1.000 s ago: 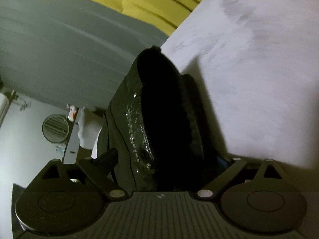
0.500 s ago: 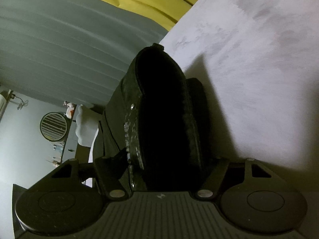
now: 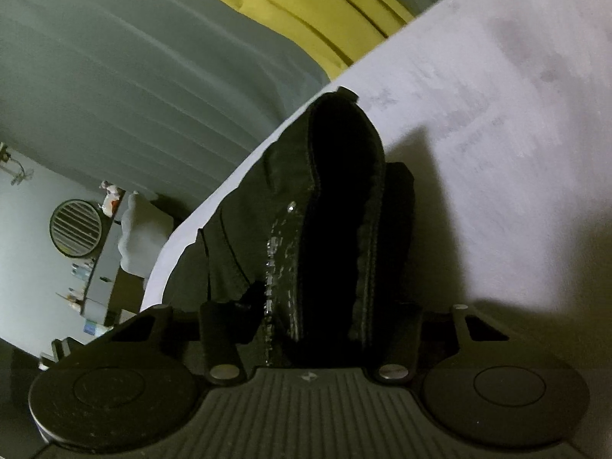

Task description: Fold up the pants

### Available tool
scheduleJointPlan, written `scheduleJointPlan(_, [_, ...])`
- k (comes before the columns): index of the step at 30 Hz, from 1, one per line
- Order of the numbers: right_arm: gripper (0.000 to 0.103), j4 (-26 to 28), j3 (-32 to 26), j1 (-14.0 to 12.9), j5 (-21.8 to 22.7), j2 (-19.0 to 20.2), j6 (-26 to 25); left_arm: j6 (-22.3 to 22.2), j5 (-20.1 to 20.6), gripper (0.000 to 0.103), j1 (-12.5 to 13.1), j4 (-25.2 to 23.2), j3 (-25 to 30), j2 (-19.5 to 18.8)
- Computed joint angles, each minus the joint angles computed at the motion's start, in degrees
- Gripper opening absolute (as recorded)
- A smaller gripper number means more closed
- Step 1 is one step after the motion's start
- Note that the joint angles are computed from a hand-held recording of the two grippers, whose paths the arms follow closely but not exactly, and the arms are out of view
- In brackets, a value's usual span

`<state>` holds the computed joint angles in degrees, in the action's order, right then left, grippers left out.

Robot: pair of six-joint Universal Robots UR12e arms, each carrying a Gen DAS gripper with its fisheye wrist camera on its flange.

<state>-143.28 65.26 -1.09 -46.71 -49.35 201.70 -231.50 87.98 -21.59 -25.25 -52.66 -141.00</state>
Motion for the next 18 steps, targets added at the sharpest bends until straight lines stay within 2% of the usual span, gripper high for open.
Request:
scheduleJointPlan(6, [0.046, -2.04, -0.68, 0.18, -1.1, -0.16, -0.59, -0.11, -0.75, 0.083, 0.44, 3.55, 0.42, -0.35])
scheduleJointPlan(9, [0.045, -4.2, -2.21, 0.42, -1.65, 0.66, 0.05, 1.07, 1.2, 0.079, 0.41, 3.52, 2.82, -1.56])
scheduleJointPlan(12, [0.045, -4.85, -5.09, 0.85, -2.67, 2.05, 0.21, 0.52, 4.46, 0.079, 0.35, 3.63, 5.15, -2.8])
scheduleJointPlan(15, [0.05, -2.8, -8.75, 1.49, -5.28, 3.65, -1.84, -3.32, 7.82, 0.08, 0.48, 1.32, 5.26, -2.65])
scheduleJointPlan(16, [0.054, -1.27, -9.79, 1.83, -7.79, 3.91, -2.51, -5.08, 9.38, 0.08, 0.48, 1.29, 4.39, -2.23])
scheduleJointPlan(18, [0.058, 1.73, -10.97, 2.59, -14.04, 3.96, -3.14, -5.09, 15.56, 0.088, -0.12, 3.2, 2.25, -1.27])
